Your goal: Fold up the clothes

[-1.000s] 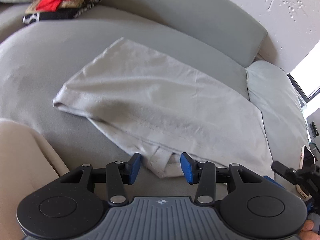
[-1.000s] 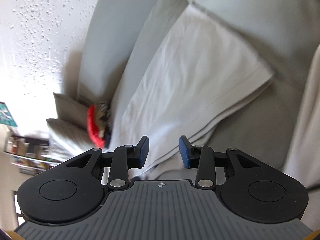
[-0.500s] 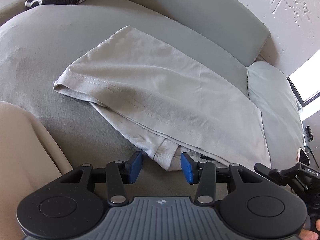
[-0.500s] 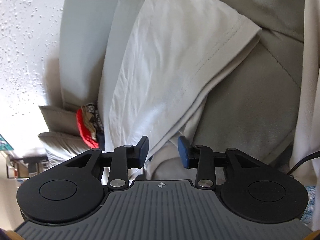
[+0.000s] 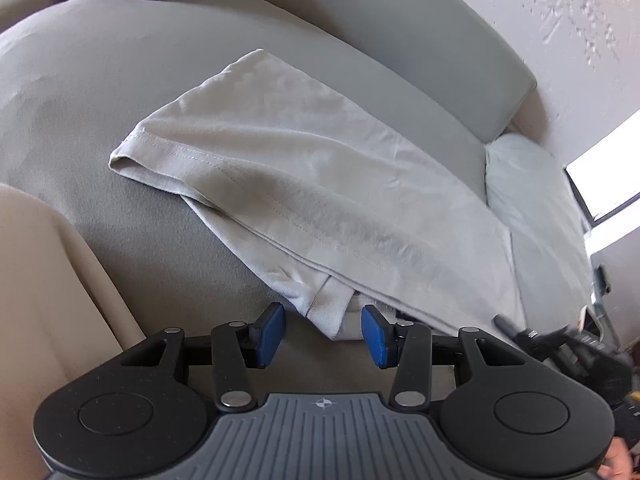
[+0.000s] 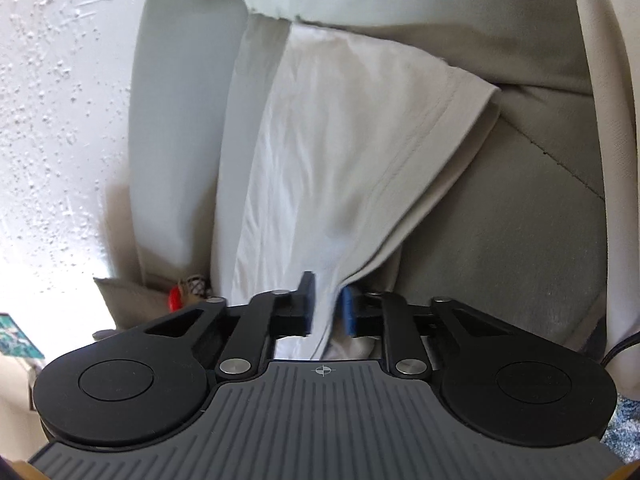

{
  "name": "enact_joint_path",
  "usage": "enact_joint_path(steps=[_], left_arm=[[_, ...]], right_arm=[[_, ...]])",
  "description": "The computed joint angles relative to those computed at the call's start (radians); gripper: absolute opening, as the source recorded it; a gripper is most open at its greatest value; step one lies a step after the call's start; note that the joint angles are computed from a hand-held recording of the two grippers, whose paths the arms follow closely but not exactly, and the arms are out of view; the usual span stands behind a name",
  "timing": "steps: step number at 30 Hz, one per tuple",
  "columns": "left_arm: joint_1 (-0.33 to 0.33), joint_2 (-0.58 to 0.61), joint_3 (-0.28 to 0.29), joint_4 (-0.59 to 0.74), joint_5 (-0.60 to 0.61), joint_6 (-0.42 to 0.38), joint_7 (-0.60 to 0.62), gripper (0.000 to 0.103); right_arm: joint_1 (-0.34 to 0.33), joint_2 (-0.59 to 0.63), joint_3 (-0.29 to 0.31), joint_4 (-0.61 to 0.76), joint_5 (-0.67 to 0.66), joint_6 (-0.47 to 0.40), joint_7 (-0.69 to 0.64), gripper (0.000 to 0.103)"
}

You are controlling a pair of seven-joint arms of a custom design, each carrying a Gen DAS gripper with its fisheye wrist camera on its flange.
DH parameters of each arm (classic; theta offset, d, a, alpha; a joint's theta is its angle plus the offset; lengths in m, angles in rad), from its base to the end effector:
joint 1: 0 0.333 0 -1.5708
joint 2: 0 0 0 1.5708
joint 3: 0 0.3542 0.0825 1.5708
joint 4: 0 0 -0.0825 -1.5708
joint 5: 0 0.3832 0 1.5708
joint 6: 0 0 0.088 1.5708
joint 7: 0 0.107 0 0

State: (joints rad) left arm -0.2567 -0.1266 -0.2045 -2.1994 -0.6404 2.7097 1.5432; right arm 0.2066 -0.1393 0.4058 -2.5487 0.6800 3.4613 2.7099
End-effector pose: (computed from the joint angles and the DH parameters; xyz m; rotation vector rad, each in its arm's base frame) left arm 0.4948 -0.2274 0.5420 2.1057 -1.9847 1.1192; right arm 0.4224 0.2137 0.4699 -0.3308 2.1231 0.2108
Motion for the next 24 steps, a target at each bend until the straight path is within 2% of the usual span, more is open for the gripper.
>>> enact_joint_path(steps=[2, 9, 10, 11, 14, 15, 16, 18, 20, 23, 24], left_arm=[[-0.005, -0.003, 0.012, -0.002, -0.056, -0.005, 0.027, 0.043], [0.000, -0.007, 0.016, 0.003, -0.074, -0.023, 0.078, 0.043], [0.001, -0.007, 0.017, 0.004, -0.082, -0.026, 0.084, 0.043], [0.004, -0.008, 0.017, 0.004, -0.078, -0.024, 0.080, 0.043], [0.015, -0.016, 0.013, -0.002, -0.045, -0.011, 0.054, 0.043], [0.018, -0.019, 0.013, -0.004, -0.034, -0.006, 0.044, 0.043], [0.022, -0.023, 0.013, -0.006, -0.022, 0.001, 0.035, 0.043], [0.039, -0.036, 0.011, -0.016, 0.018, 0.042, -0.013, 0.043], [0.076, -0.048, -0.003, -0.030, 0.116, 0.108, -0.113, 0.043], [0.185, -0.042, -0.050, -0.027, 0.391, 0.162, -0.355, 0.044], [0.203, -0.029, -0.050, -0.016, 0.448, 0.158, -0.398, 0.044]], right_arm=[[-0.032, -0.011, 0.012, 0.015, -0.002, -0.049, -0.036, 0.003], [0.121, -0.123, -0.180, -0.088, -0.204, 0.002, 0.172, 0.001], [0.150, -0.127, -0.218, -0.096, -0.236, 0.003, 0.205, 0.001], [0.150, -0.130, -0.230, -0.095, -0.265, -0.026, 0.222, 0.001], [0.018, -0.144, -0.140, -0.050, -0.322, -0.239, 0.197, 0.002], [-0.017, -0.145, -0.121, -0.032, -0.359, -0.310, 0.202, 0.002], [-0.024, -0.153, -0.121, -0.024, -0.393, -0.338, 0.198, 0.003], [-0.022, -0.170, -0.132, -0.013, -0.455, -0.375, 0.180, 0.012], [-0.011, -0.185, -0.149, 0.000, -0.513, -0.412, 0.159, 0.041], [0.042, -0.203, -0.200, 0.004, -0.564, -0.417, 0.123, 0.044], [0.066, -0.208, -0.221, 0.002, -0.574, -0.408, 0.111, 0.044]])
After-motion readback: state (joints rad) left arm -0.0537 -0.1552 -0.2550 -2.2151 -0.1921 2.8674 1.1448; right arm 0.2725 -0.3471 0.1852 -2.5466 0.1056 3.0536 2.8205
